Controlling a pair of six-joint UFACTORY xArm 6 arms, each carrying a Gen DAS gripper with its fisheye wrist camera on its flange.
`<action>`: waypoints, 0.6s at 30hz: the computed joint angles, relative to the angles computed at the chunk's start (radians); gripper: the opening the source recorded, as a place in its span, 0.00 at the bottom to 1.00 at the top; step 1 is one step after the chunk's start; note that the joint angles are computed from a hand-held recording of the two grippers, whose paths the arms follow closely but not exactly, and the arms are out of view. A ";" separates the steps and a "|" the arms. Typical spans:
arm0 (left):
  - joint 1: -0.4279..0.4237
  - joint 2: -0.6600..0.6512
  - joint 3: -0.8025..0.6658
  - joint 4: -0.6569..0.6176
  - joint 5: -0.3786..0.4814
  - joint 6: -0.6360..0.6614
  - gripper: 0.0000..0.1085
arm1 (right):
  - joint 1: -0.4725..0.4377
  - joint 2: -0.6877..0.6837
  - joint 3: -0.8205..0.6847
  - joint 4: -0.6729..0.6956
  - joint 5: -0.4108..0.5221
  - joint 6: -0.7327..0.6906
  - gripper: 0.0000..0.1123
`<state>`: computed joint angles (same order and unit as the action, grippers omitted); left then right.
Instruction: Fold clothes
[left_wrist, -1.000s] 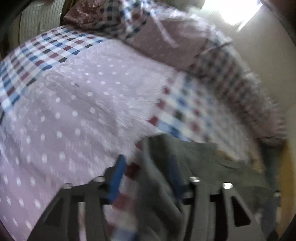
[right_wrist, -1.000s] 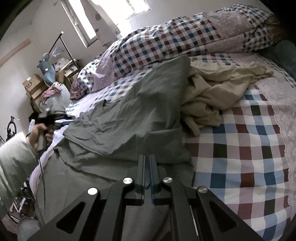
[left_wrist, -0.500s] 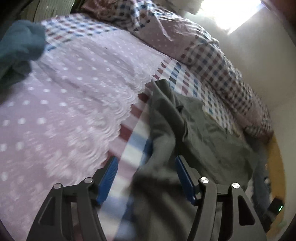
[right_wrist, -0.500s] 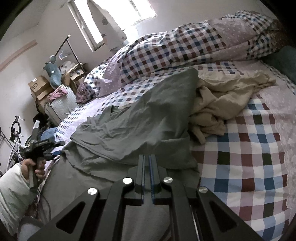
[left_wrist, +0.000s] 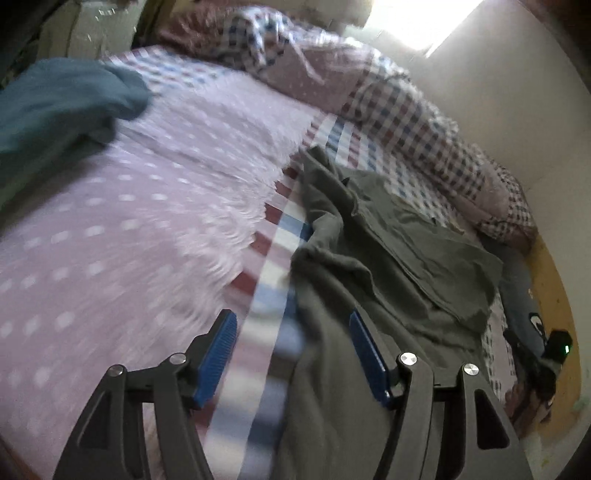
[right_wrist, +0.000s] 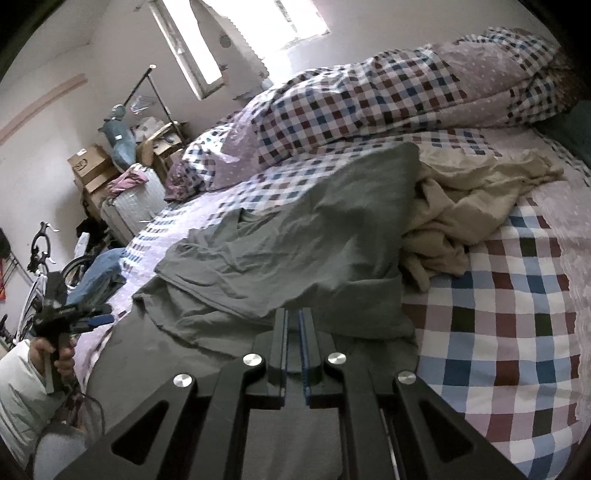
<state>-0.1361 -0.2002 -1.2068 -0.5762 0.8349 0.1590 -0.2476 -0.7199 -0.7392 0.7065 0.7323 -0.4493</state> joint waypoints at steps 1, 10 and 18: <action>0.008 -0.063 0.045 -0.006 -0.020 0.012 0.63 | 0.004 -0.010 -0.003 0.007 0.010 -0.010 0.06; 0.121 -0.489 0.299 -0.151 -0.029 0.125 0.74 | 0.138 -0.211 -0.018 0.142 0.100 -0.065 0.21; 0.390 -0.687 0.351 -0.330 0.255 0.215 0.74 | 0.566 -0.427 0.062 0.015 -0.017 0.175 0.42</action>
<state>0.2535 -0.8877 -0.8558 -0.9057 1.0902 0.3737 0.3188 -1.1472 -0.6770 0.7214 0.7154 -0.2741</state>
